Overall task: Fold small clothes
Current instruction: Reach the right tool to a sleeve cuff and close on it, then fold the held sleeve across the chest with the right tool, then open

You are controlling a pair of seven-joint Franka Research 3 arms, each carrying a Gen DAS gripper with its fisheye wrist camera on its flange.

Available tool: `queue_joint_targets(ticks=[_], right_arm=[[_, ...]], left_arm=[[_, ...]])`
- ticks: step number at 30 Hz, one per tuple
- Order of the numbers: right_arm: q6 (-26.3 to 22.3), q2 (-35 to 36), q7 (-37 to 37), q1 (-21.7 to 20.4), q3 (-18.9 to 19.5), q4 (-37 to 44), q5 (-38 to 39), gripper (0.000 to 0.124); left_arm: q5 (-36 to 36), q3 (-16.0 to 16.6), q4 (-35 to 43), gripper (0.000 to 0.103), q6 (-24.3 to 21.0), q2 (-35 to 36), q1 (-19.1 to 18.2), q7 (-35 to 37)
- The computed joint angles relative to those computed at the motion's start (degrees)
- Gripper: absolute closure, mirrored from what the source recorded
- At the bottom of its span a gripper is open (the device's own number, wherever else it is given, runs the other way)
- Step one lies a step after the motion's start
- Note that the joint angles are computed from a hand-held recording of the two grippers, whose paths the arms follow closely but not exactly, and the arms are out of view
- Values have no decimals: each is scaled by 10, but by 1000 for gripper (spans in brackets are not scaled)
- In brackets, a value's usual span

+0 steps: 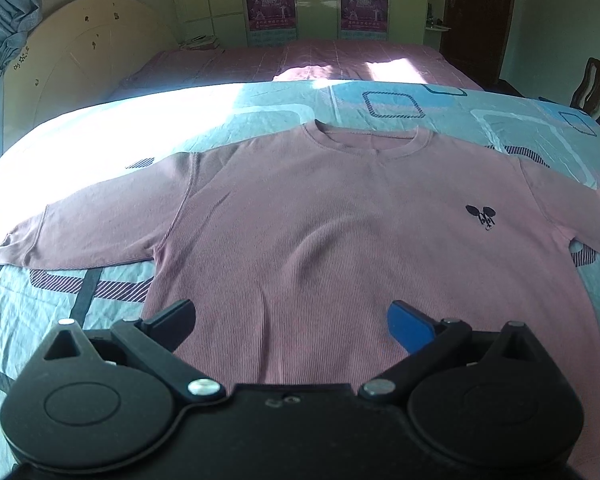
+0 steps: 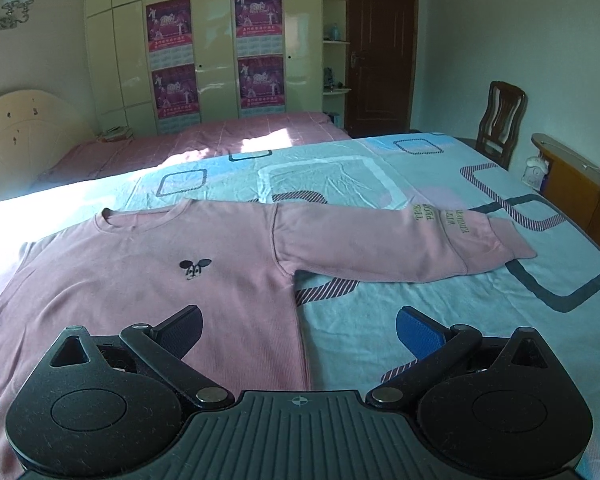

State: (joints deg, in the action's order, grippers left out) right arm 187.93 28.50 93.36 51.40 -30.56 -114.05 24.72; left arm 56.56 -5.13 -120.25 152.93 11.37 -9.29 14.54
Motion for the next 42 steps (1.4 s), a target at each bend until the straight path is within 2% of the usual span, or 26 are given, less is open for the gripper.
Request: queue_joint_targets(ticks=[5, 7, 10, 13, 14, 16, 17, 20, 24, 26, 29, 32, 33, 34, 35, 40, 42], right_arm=[[-33, 49, 22, -67, 31, 68, -21, 25], [-61, 70, 36, -101, 47, 105, -33, 53], [-88, 101, 63, -151, 71, 150, -39, 54], [-119, 140, 115, -152, 35, 190, -53, 54], [-128, 150, 129, -163, 35, 203, -54, 54], [-151, 169, 157, -187, 37, 231, -55, 69], [-160, 177, 170, -197, 38, 243, -57, 72], [-197, 207, 209, -233, 43, 287, -64, 73], [-223, 241, 255, -267, 44, 335, -81, 73], [-226, 254, 270, -289, 55, 358, -86, 73], [-234, 288, 307, -305, 48, 405, -106, 79], [-235, 309, 339, -318, 49, 437, -123, 91], [-231, 319, 350, -325, 50, 450, -127, 98], [-226, 320, 358, -326, 49, 451, -134, 112], [-224, 322, 364, -328, 51, 454, -141, 117], [-167, 318, 384, -316, 43, 438, -191, 120], [-143, 310, 371, -321, 60, 436, -207, 120]], left_arm=[[-13, 9, 59, 1, 11, 57, 0, 27], [-34, 12, 88, 2, 15, 85, 1, 53], [-57, 20, 126, 4, 19, 120, -5, 80], [-81, 29, 164, 5, 13, 153, -12, 107], [-86, 32, 175, 6, 10, 162, -16, 114], [-92, 39, 202, 7, 9, 184, -22, 130], [-99, 41, 215, 7, 5, 195, -24, 140], [-121, 44, 257, 9, -4, 227, -28, 173], [-139, 55, 309, 11, -24, 265, -38, 203], [-145, 60, 324, 13, -27, 275, -41, 211], [-159, 61, 344, 16, -33, 290, -40, 228], [-174, 60, 355, 20, -33, 299, -37, 243], [-176, 62, 357, 21, -34, 301, -38, 246], [-178, 63, 357, 23, -35, 302, -39, 247], [-180, 64, 358, 27, -35, 303, -39, 250], [-195, 63, 362, 32, -36, 307, -37, 262], [-197, 65, 361, 32, -34, 306, -38, 260]])
